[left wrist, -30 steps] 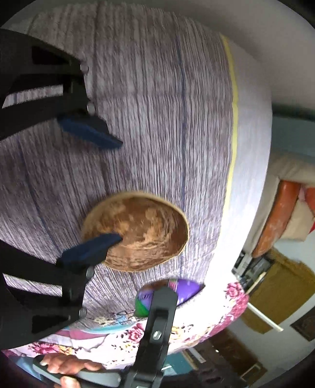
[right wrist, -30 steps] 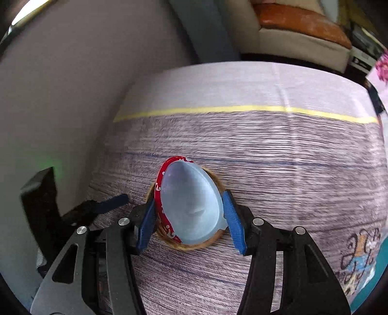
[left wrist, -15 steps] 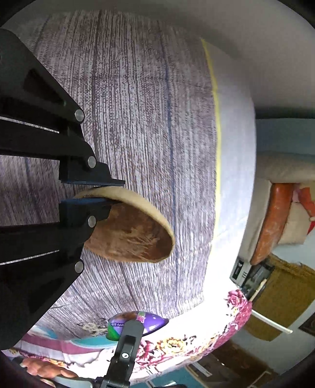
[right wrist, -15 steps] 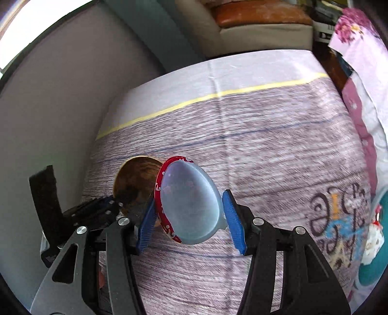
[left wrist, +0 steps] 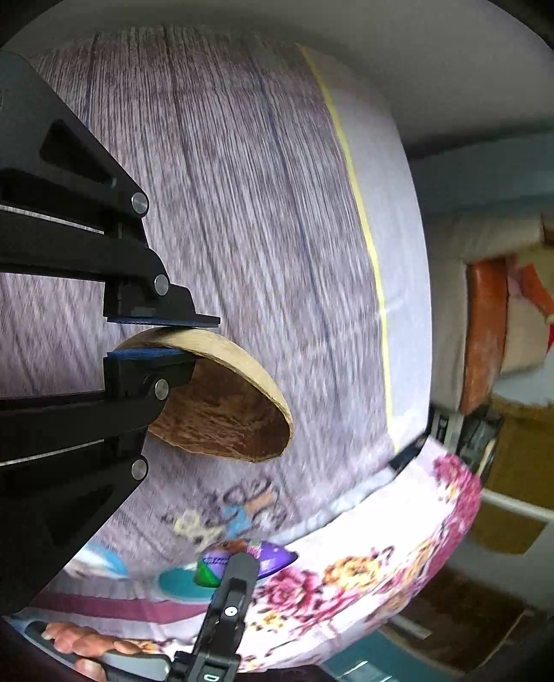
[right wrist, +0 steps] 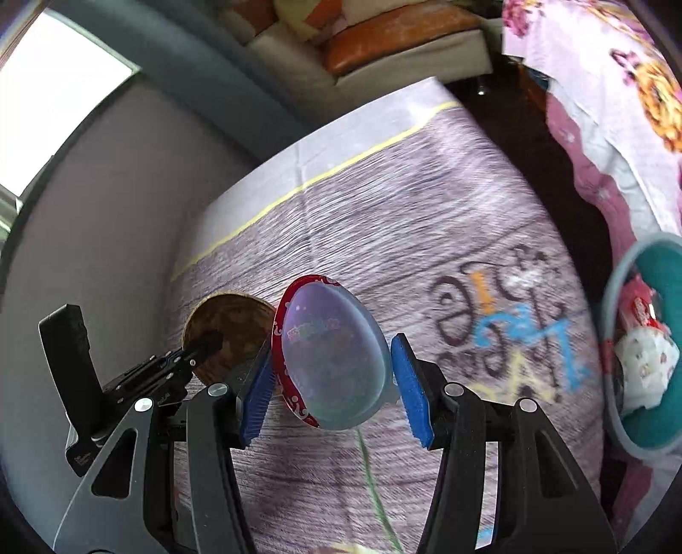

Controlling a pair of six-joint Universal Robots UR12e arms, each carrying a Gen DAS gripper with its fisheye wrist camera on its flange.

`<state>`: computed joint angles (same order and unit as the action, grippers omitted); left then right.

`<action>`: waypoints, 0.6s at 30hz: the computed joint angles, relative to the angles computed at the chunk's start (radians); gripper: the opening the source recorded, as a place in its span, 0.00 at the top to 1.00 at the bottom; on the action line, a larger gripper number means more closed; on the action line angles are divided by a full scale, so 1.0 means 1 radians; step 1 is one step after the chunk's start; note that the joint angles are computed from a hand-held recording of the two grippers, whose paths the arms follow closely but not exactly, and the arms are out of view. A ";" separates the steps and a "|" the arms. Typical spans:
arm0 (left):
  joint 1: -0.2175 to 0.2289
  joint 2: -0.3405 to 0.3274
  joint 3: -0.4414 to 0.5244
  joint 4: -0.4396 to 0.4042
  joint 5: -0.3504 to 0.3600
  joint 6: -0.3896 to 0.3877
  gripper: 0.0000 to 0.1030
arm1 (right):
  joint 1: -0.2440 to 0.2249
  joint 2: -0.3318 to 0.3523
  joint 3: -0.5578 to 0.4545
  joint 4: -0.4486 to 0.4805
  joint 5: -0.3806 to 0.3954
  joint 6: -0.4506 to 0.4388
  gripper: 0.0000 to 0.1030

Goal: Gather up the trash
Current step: 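Carry cup and bowl to the wastebasket and open right tool to drop the cup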

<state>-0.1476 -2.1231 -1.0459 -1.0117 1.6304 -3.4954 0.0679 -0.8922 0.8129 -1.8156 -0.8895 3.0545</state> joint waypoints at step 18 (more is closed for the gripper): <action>-0.120 -0.203 0.340 -0.157 -0.115 0.147 0.92 | -0.171 -0.122 0.270 -0.343 0.016 0.273 0.51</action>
<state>-0.2674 -2.3259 -0.7064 -1.1688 1.5150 -3.3484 -0.1028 -1.0138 1.0832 -2.1582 -0.8734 3.3275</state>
